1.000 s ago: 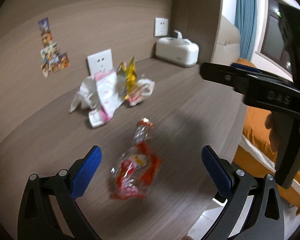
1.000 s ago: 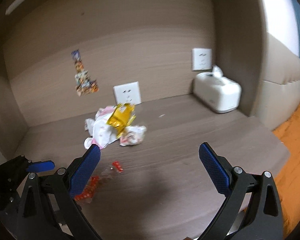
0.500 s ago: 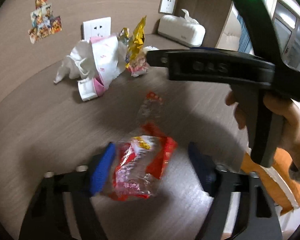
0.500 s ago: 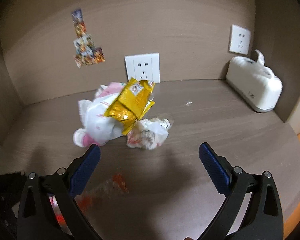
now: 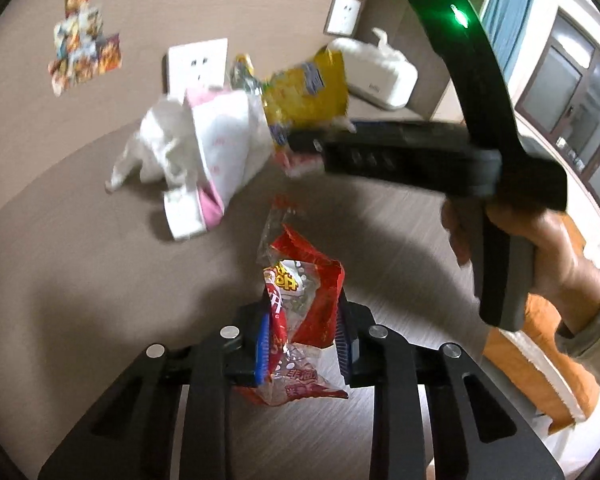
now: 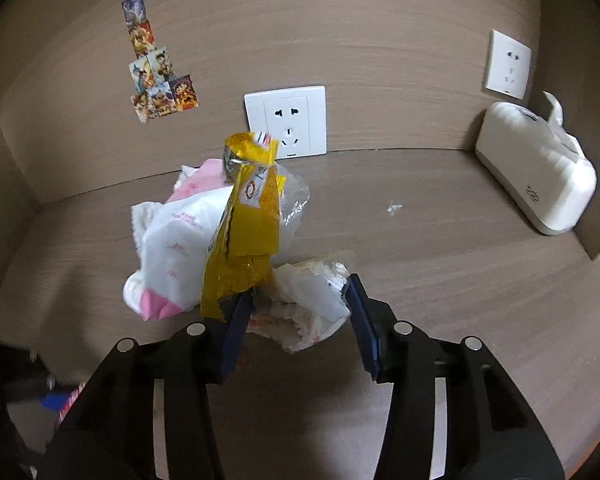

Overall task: Collect trash
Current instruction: 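Grasp the red candy wrapper with left tool while right tool grasps yellow snack bag, then carry the red wrapper and yellow snack bag with both tools to the bin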

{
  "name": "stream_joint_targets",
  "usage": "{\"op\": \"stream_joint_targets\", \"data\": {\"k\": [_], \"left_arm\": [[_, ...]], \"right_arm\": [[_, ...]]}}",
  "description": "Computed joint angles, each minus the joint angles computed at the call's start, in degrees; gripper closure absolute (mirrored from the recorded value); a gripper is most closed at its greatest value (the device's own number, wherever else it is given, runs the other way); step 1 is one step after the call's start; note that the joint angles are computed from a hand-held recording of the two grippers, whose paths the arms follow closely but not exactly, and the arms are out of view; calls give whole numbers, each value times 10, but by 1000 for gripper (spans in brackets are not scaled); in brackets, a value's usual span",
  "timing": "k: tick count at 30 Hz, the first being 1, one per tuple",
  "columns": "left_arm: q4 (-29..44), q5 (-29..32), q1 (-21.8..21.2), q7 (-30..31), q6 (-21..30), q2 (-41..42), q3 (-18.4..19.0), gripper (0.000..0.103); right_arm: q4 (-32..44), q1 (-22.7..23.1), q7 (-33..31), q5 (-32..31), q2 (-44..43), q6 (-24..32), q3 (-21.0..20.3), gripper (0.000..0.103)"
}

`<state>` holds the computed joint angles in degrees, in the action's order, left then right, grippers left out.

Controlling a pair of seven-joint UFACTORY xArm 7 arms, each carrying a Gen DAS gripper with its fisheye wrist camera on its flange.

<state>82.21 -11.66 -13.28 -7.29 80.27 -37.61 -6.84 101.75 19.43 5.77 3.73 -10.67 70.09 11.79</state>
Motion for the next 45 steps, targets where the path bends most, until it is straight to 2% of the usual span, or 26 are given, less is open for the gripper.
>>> {"op": "stream_joint_targets", "data": {"k": [10,19,23,36,45], "left_arm": [[93,-14,-21,27,-19,56,-9,78],[164,-26,-55,51,-40,100,-43,78],[195,-34,-76,56,-49,126,-64,78],[278,-40,-169,69,-70,241,-139,78],[278,-33,-237,69,-91,311,-161,78]], "right_arm": [[54,-29,33,-3,-46,46,-12,54],[50,-80,64,-29,-132,89,-20,54],[45,-108,71,-41,-175,126,-28,54],[-45,-201,85,-69,-334,225,-80,54],[-138,-245,88,-87,-422,260,-120,54]]}}
